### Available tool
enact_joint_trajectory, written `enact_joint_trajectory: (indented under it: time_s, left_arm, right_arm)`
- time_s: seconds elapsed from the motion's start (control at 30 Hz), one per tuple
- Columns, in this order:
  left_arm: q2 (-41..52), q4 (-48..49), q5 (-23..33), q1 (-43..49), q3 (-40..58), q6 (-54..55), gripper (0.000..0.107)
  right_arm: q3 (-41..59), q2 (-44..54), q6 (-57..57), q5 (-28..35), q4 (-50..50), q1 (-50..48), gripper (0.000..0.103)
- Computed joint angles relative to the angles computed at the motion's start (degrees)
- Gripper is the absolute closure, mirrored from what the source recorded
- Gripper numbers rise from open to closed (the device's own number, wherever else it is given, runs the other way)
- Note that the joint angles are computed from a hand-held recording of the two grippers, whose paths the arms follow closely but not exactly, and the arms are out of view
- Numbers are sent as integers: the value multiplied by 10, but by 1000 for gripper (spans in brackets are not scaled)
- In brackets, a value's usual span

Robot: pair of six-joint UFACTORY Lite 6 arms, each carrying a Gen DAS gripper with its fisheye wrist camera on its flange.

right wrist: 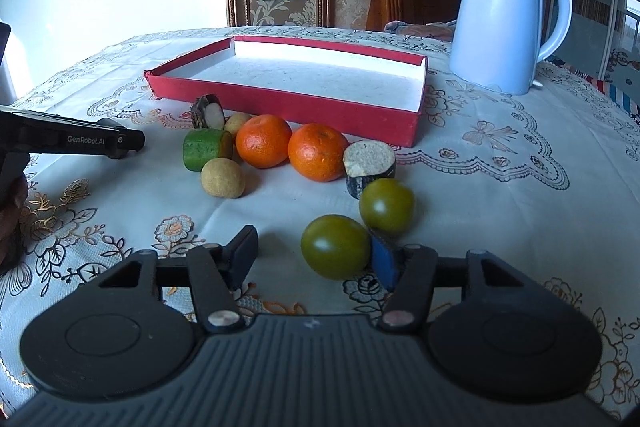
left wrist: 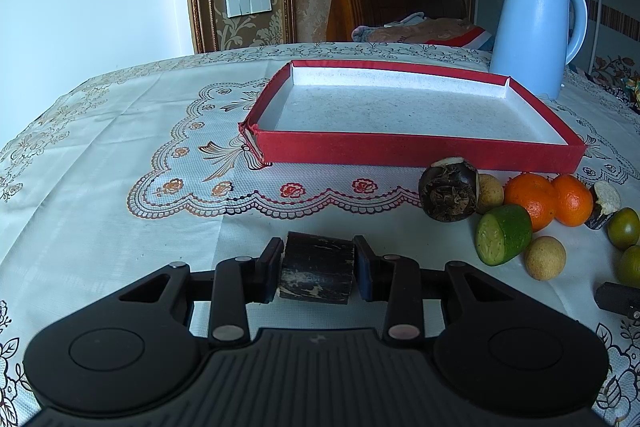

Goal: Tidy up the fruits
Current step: 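Close right gripper on small green round fruit while left gripper holds dark slice, then carry both held items over red tray and open right gripper releasing green fruit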

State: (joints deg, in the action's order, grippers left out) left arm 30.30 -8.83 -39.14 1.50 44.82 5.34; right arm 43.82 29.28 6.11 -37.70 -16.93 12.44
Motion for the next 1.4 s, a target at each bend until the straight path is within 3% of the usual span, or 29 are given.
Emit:
enact_joint_trajectory:
  time_s: [0.17, 0.3, 0.73, 1.0, 1.4]
  left_arm:
    - [0, 4, -1, 1, -1, -6, 72]
    - [1, 8, -3, 4, -1, -9, 72]
    - [-11, 20, -17, 5, -17, -23, 73]
    - [-14, 16, -18, 3, -19, -23, 73]
    - [-16, 20, -16, 3, -19, -30, 73]
  right_arm:
    - [9, 3, 12, 6, -10, -4, 66]
    - [7, 3, 11, 1, -9, -6, 70]
    - [-9, -12, 27, -19, -33, -16, 70]
    - [-33, -44, -51, -48, 44, 4, 70]
    - [11, -32, -101, -27, 97, 5, 71]
